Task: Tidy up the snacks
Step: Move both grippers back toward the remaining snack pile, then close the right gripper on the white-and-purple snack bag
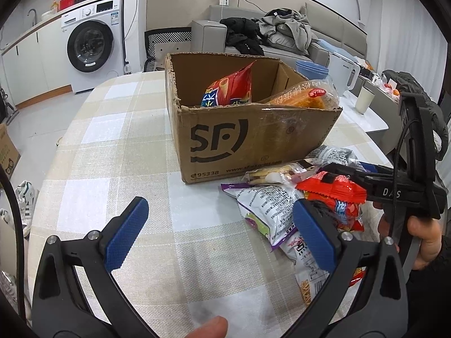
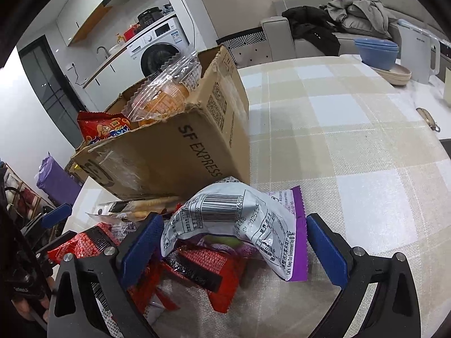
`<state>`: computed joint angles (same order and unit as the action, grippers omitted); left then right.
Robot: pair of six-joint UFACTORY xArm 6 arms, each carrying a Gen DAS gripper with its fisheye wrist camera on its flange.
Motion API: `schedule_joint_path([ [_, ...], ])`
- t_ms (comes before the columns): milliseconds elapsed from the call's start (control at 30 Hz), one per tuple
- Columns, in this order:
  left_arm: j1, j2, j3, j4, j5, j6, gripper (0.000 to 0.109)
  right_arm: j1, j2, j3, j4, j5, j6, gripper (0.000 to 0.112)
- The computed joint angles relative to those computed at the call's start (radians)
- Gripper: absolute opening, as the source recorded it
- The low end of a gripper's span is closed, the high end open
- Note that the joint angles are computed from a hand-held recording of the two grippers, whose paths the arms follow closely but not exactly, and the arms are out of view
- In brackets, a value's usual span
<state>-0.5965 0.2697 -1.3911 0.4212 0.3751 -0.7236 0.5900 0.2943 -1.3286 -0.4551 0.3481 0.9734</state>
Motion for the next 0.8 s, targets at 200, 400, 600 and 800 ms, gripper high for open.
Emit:
schedule_joint_path([
  [200,-0.005,0.009,-0.004,-0.002,0.002,0.006,0.102,-0.004,-0.018,0.026,-0.038,-0.017,0.022,0.093],
  [400,-0.006,0.014,-0.008,0.016,-0.001,-0.008,0.102,-0.009,-0.040,0.052,-0.051,-0.042,0.031,0.085],
  [600,-0.008,0.010,-0.001,0.018,-0.005,-0.011,0.102,-0.008,-0.061,0.076,-0.072,-0.058,0.040,0.078],
  [800,-0.013,0.004,0.007,0.016,-0.007,-0.010,0.102,-0.007,-0.082,0.102,-0.110,-0.081,0.065,0.066],
])
